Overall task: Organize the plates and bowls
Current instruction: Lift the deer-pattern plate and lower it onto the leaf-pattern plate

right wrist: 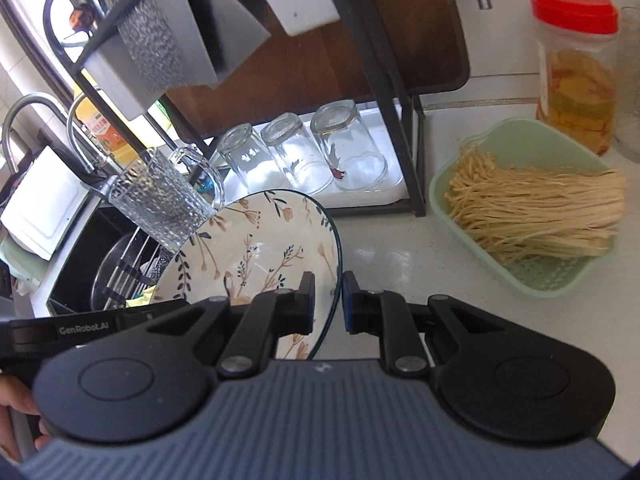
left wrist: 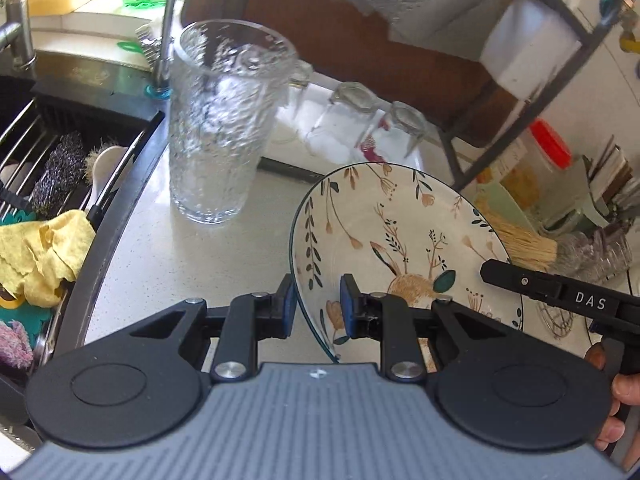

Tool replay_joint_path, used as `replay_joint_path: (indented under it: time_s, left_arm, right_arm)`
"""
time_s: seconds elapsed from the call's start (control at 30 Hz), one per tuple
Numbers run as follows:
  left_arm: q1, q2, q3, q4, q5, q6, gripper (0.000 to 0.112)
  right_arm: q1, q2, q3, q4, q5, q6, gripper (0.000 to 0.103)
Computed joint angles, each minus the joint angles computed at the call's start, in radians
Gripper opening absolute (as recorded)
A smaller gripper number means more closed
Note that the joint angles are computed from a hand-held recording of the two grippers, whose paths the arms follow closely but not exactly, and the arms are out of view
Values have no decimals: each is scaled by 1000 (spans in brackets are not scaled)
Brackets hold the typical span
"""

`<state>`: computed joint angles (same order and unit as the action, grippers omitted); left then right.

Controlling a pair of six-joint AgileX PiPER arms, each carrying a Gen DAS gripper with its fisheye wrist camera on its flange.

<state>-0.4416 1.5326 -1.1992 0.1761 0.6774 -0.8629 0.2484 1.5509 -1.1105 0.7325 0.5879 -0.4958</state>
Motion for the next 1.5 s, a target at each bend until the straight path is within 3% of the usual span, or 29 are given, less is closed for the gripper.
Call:
replay_joint_path:
  time_s: [0.2,0.5,0.9,1.07,1.3,1.5]
  left_arm:
    - [-46,-12,-150,-32,165,78,27]
    - [-121,-39,-218,-32,256,31,27]
    - [-210,-46,-192,-35,258,98,27]
    - [-224,-42,-118,-85,223,112,26]
    - [-248,-5,-44,-133,170,137,27]
    - [-263,33,-43,-153,171,185,27]
  right_arm:
    - [-37,-131,2,-108,94,171,17]
    - [-90,-275,19,-149,207,251,17]
    - [-114,-469,162,-245,228,367,17]
    - [-129,-526,264,-264,236,375,17]
    - [-71,-604,398,-392,197,513,17]
    - [-73,-629,467,-417,185,550,17]
